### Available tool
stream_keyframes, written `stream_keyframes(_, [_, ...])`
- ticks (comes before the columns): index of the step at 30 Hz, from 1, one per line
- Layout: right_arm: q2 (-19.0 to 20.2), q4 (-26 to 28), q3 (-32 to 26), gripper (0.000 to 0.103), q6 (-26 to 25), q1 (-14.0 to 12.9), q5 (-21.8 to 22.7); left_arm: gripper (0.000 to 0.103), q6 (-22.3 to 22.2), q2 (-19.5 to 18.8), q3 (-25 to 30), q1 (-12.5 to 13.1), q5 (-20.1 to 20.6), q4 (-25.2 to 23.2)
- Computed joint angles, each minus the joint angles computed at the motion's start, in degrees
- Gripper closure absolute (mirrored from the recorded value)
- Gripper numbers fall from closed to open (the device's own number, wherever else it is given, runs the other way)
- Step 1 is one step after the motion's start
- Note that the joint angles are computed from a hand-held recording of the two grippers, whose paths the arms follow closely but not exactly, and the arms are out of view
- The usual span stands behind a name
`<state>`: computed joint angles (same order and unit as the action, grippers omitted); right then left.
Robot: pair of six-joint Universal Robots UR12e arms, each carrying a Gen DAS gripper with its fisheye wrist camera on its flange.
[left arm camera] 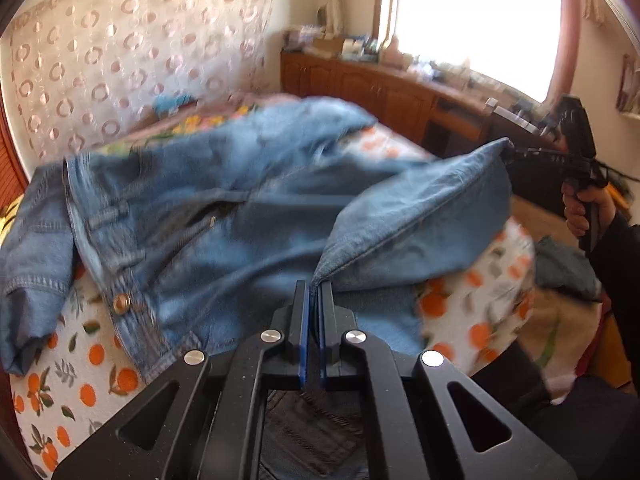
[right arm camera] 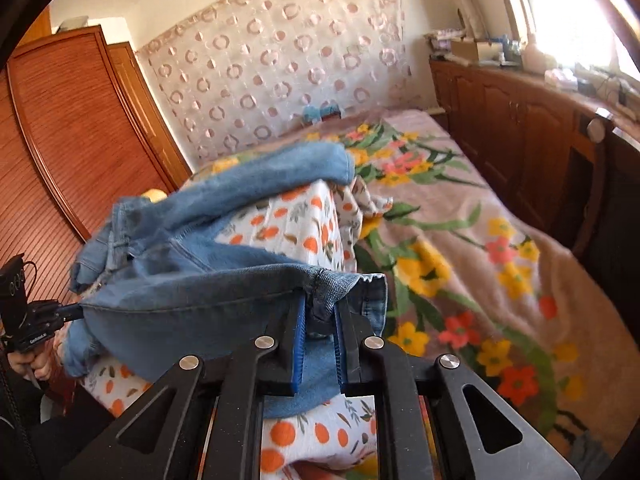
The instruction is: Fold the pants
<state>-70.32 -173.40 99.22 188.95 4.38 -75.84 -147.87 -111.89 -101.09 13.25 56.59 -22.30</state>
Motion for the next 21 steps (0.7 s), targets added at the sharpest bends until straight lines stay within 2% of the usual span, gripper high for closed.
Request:
stream_keyframes(4, [-4.7,-3.7,2.5,0.091,-1.2,-0.2,-2.7,0.099,-1.3,2.3,-0.8,0.6,-5.8,4.1])
stream_keyframes(8, [-7.5,-6.5,2.4,0.092,-1.5,0.2,-4.7,0.099,-4.2,3.6,-1.3,0.6,-6.9,12.3])
stream_keyframes(10, [-7.5,-6.5,0.9,0.092,-2.7,0.8,-6.1,0.099,-5.8,3.2,-0.1,0.4,-5.7,14.1])
stream_keyframes(12, [-6.2,-4.8,-1.9,0.092,-4.7,2.0,-8.4,0.099,-7.3,2.3,1.8,0.3,-4.0,14.4])
stream_keyframes(16, [-1.0,-0.2,-10.7,0.092,-5.7,3.7,-10.4,0.099,-10.0,-0.6,6.8,-0.1,0.1,14.2])
stream_keyframes(21, [4.9,1.1,-21.1,0.092,-7.0,6.2,-14.6,0.099,-13.2,-2.4,12.2,0.1,2.4,14.0])
